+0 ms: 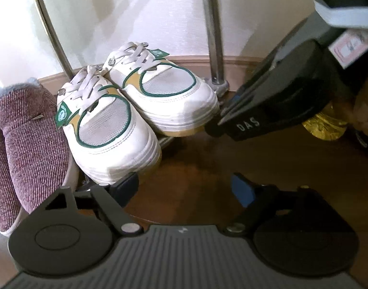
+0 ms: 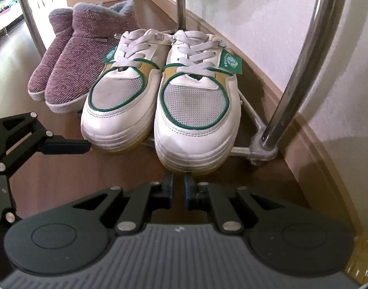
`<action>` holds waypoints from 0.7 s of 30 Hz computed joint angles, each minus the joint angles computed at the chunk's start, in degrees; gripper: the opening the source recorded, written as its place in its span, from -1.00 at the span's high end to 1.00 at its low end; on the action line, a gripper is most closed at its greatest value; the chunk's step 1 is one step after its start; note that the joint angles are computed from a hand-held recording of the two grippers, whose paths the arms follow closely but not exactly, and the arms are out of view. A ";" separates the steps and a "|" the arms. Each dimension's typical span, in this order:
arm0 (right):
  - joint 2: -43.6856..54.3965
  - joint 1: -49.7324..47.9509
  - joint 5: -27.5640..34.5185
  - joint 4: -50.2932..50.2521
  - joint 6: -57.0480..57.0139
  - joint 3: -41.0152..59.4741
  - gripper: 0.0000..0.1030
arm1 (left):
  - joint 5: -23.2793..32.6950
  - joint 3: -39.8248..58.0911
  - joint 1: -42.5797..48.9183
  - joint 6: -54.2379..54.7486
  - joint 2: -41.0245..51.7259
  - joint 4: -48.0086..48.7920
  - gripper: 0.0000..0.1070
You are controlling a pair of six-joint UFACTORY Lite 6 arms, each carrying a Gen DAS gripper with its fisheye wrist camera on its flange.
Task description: Organize scattered shoes
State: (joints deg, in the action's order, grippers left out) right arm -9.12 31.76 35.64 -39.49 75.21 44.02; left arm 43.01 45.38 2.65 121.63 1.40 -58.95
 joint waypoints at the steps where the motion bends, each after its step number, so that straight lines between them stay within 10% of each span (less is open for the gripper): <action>1: 0.27 -0.28 -0.20 -0.12 -0.02 0.08 0.87 | 0.03 0.31 -0.13 -0.36 0.34 0.07 -0.58; 17: 1.65 -4.17 -4.09 -3.65 1.93 -0.67 0.84 | -2.55 -4.13 0.74 6.17 -1.76 -4.72 -0.64; 21: -5.50 3.86 4.91 -3.51 13.17 -1.04 0.81 | -0.34 -2.45 5.32 -5.31 -5.45 7.75 -0.64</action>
State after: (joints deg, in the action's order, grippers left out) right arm -14.62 35.62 40.55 -42.99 88.38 42.97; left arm 42.67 42.92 7.96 116.32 -4.05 -51.19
